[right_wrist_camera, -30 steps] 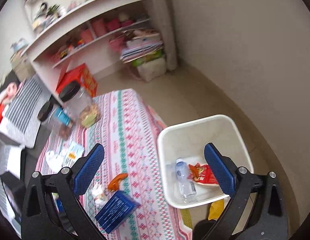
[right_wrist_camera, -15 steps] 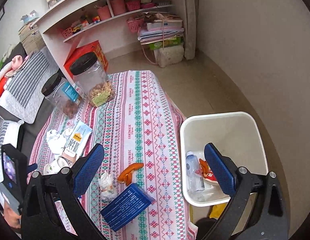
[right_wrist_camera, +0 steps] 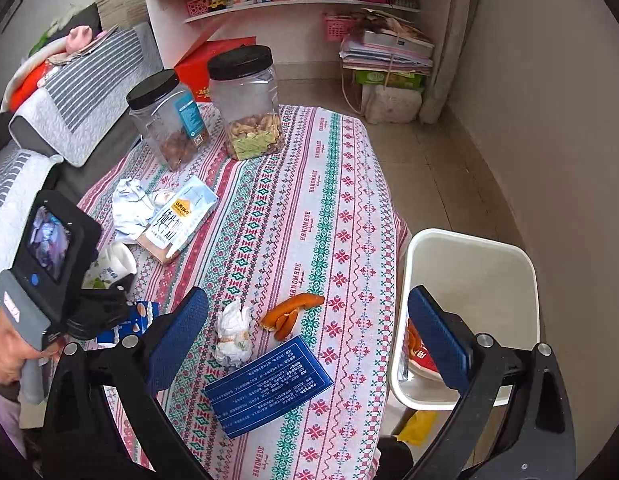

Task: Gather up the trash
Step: 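Grasp the white paper cup with the left gripper, then grasp the white milk carton with the right gripper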

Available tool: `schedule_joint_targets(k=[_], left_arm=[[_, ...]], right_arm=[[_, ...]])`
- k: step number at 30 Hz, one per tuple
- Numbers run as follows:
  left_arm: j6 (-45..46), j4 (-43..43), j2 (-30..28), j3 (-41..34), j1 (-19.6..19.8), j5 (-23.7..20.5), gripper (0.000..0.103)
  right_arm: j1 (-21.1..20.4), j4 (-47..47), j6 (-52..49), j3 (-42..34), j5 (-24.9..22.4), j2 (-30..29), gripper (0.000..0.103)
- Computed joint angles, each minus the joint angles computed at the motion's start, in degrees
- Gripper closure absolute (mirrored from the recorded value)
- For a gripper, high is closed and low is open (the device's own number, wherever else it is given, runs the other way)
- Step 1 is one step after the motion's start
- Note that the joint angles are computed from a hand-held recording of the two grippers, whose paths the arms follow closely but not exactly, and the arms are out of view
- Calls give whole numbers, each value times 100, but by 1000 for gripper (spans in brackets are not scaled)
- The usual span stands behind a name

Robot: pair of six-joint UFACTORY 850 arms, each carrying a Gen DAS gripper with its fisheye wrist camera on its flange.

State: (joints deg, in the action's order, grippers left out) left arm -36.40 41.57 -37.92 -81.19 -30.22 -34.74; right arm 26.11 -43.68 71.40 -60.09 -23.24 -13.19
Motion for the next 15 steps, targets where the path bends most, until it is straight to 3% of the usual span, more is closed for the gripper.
schedule_joint_targets(k=[9, 15], left_arm=[[194, -1289, 1155, 885, 332, 852, 44], [1257, -3458, 2099, 1559, 735, 1586, 43]], right_arm=[[-9, 900, -523, -353, 207, -406, 7], [97, 2185, -1180, -969, 518, -1085, 7]])
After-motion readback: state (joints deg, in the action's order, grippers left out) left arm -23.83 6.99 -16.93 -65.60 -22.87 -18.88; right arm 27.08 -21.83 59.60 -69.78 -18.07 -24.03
